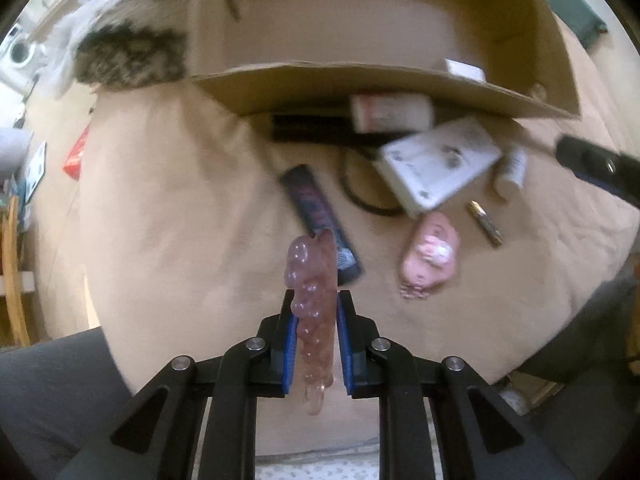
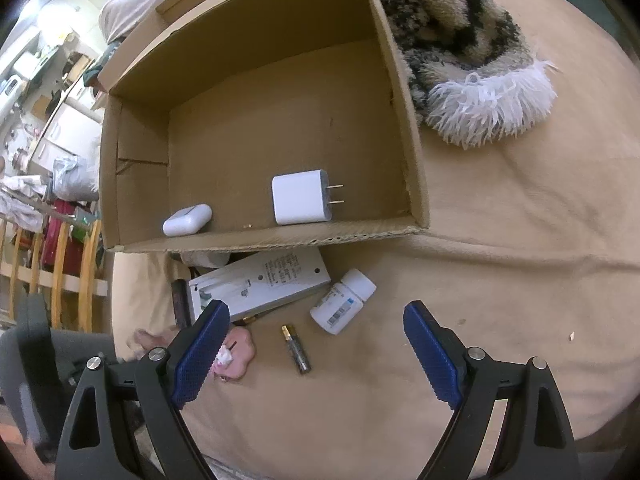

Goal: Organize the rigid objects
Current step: 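Grasp the pink translucent toy with the left tool, then grasp the AA battery with the right tool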

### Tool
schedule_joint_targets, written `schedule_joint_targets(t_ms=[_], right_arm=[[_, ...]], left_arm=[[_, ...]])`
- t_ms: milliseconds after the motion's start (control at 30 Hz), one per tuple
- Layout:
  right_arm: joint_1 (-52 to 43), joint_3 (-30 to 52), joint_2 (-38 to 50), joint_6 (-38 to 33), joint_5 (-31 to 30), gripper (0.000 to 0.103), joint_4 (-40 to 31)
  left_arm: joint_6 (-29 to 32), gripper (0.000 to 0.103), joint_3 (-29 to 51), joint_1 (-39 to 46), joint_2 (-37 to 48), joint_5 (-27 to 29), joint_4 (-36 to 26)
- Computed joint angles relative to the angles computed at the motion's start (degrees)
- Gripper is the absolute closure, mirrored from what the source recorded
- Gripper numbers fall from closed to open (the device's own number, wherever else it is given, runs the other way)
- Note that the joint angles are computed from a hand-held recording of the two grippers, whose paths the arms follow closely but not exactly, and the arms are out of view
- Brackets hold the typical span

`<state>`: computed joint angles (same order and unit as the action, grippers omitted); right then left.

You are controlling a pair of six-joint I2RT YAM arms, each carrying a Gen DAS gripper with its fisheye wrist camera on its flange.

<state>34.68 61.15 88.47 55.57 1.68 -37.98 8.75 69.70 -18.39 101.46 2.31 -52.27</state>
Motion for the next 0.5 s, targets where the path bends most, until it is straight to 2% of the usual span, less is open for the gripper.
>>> schedule_joint_targets(t_ms=[167,267,333,400,467,500], right_arm=[[0.2,-1.1,-0.8,0.6,-1.3,0.009,0.9],[-0.7,-3.9,-2.5,0.6,-6.6,0.009,5.9],[-0.5,-3.5,-1.2,-0.6,-9.0,0.022,6.7],[0.4,-1.4,2.2,-2.7,-11.0,0.050,5.2],[1.8,2.0,6.5,-5.4,-11.5,0.064,1.9],[2.4,3.6,8.5,-6.5,-11.5,0.067,0.6]], left_arm=[[4.0,0.087,6.2,3.2,2.8,-2.5,-3.2],[5.1,0.087,6.2,3.9,3.9,-3.4,-2.7],[3.1,0.087,0.6,1.8,2.5,-3.7,0.2],[3.5,0.087,1.1,2.0,5.3,-4.3,2.2],[2.7,0.087,1.8,1.2,6.1,-3.7,1.8],[2.6,0.087,1.9,0.9,6.7,-4.0,2.2]])
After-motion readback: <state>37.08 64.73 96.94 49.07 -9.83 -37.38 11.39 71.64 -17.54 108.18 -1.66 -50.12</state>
